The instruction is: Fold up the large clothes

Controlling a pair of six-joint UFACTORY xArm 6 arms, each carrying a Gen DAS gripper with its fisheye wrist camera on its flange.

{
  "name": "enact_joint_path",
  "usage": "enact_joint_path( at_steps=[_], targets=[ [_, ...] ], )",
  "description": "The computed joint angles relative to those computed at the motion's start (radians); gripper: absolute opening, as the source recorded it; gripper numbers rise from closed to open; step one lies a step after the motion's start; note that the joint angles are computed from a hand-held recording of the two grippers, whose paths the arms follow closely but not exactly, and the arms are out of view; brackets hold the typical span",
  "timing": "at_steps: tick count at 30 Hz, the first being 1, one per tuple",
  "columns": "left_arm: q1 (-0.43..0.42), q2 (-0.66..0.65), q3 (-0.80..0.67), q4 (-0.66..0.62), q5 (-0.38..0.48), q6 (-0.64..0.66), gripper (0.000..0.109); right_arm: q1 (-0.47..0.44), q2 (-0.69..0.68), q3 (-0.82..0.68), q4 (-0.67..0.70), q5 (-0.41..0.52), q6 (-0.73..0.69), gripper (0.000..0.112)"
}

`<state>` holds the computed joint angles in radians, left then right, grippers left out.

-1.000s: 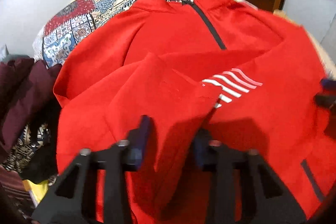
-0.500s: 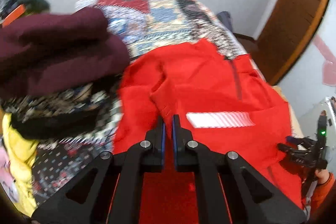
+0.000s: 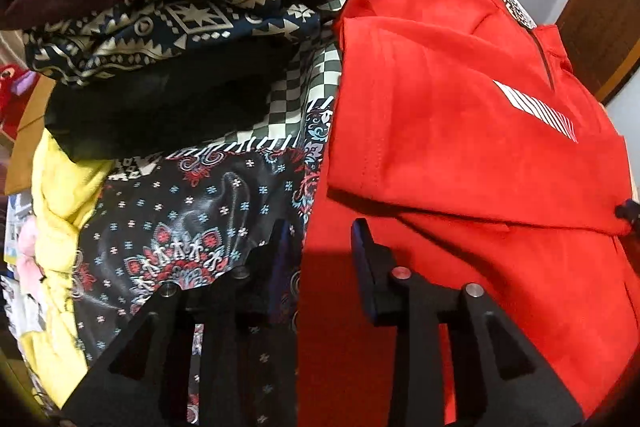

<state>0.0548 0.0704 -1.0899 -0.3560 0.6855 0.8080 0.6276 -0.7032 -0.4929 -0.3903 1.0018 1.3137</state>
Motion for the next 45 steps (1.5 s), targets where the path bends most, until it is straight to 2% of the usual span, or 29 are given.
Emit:
enact_joint_path(
  at_steps=[5, 10, 14, 20, 24, 28, 32, 37, 40, 45],
  targets=[
    [0.009, -0.044, -0.022, -0.037, 0.04, 0.059, 0.034, -0.018, -0.03, -0.019, 0.025, 0.036, -0.012, 0.061],
    [-0.007, -0.111, -0.037, -0.126, 0.046, 0.137, 0.047, -0.034, -0.072, -0.051, -0.03, 0.076, -0.009, 0.061],
    [-0.058, -0.127, -0.082, -0.179, 0.05, 0.182, 0.052, -0.058, -0.074, -0.108, -0.1, 0.092, -0.029, 0.061],
    [-0.173, -0.085, -0.17, -0.192, 0.012, 0.178, 0.057, -0.139, -0.031, -0.173, -0.187, 0.016, -0.075, 0.061],
    [-0.247, -0.01, -0.259, -0.187, 0.012, 0.15, 0.063, -0.212, 0.016, -0.198, -0.197, -0.072, -0.127, 0.061],
    [-0.304, 0.128, -0.416, -0.154, 0.078, 0.071, 0.064, -0.307, 0.09, -0.219, -0.168, -0.177, -0.195, 0.061],
    [-0.335, 0.285, -0.595, -0.14, 0.173, 0.01, 0.064, -0.396, 0.186, -0.233, -0.056, -0.284, -0.292, 0.061],
    [-0.366, 0.477, -0.804, -0.08, 0.24, -0.068, 0.064, -0.477, 0.326, -0.253, 0.081, -0.411, -0.417, 0.061],
    [-0.379, 0.602, -0.955, -0.056, 0.284, -0.107, 0.064, -0.508, 0.406, -0.276, 0.156, -0.448, -0.485, 0.061],
    [-0.393, 0.778, -1.179, -0.025, 0.304, -0.173, 0.064, -0.549, 0.532, -0.329, 0.203, -0.509, -0.547, 0.061]
  ],
)
